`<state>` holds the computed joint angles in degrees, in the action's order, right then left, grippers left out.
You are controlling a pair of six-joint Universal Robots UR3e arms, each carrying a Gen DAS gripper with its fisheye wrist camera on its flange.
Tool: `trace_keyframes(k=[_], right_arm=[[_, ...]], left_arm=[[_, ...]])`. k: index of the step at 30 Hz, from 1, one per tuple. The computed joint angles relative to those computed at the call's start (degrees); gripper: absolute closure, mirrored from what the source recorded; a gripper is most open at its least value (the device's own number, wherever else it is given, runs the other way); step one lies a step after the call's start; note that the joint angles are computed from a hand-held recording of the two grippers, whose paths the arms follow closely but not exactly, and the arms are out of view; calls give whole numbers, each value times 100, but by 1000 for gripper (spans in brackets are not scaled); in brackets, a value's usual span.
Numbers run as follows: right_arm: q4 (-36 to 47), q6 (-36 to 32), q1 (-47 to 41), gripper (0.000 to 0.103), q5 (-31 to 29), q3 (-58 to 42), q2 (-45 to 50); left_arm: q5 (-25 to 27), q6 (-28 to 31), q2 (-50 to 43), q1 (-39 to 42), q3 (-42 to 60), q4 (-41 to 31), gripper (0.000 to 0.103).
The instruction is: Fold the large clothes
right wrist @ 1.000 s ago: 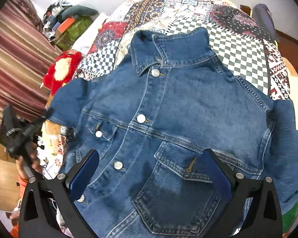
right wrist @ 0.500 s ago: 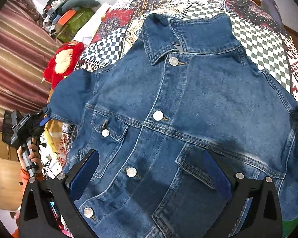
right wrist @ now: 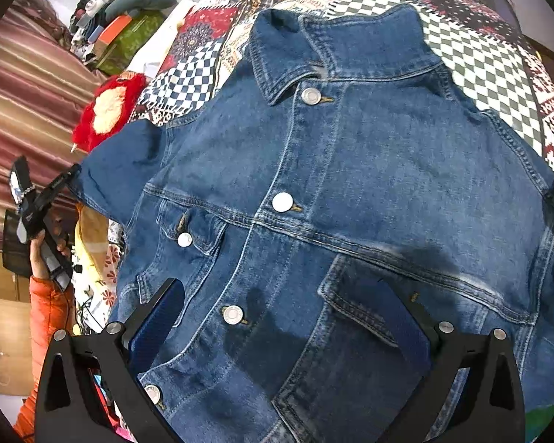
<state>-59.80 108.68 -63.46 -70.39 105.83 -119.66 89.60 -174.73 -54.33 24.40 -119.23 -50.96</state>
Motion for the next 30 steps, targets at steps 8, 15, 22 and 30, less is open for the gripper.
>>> trace_keyframes(k=[8,15,22,30], right_arm=[[692,-492,-699,0,107,-631,261],[1497,-1298,-1495,0,22,-1135,292],[1849,-1761,-2032,0,-42,-1415,377],[1732,-1774,-2074,0,-63,-1313,357]], left_arm=[[225,-571,-771,-2680,1157,346,96],[-493,-1394,-2116,-3946,1381,-79,95],[-1551,-1673,-2356,-4014,836,-431,53],[-2960,-655,94,-1847,-58,-2448,39]])
